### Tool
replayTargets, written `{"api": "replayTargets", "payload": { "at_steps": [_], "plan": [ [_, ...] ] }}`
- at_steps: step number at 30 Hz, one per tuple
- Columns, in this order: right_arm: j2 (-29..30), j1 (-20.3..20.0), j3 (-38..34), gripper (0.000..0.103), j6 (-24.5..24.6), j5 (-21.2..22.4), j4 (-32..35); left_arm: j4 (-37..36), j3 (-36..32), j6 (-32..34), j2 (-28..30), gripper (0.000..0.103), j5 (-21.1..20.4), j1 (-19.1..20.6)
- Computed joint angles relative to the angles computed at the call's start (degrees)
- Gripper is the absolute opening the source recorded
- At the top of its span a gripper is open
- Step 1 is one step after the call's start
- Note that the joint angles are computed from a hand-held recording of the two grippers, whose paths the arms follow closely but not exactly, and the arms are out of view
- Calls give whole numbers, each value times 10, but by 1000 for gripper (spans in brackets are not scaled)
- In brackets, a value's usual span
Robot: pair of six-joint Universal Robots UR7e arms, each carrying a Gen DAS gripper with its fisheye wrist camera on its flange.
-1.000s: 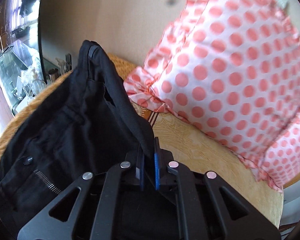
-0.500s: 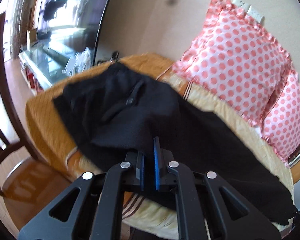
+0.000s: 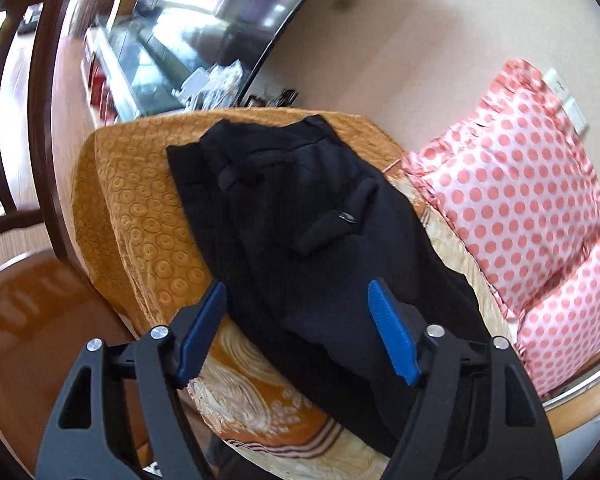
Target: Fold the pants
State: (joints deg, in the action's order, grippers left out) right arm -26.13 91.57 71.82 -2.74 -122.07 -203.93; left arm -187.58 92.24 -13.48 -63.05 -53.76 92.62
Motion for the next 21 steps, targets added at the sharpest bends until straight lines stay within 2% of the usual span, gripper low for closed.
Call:
{"api": "replayTargets", "payload": {
  "at_steps": [6,9,15,17,21],
  "plan": [
    [0,-4,1,3,11,0,9,50,-35,-41,-4,69,-40,22],
    [-1,-6,3,3,19,-1,18,58,-31,-64,-11,63,-51,25],
    [0,-8,3,3,14,-2,20,-15,9,-47,-26,63,-33,10],
    [3,-7,-3,3,10,-2,22,1,-5,-36,-23,63,-40,12],
    [8,-3,-9,3,1,-5,20,71,-42,-71,-11,62,-80,31]
  ]
}}
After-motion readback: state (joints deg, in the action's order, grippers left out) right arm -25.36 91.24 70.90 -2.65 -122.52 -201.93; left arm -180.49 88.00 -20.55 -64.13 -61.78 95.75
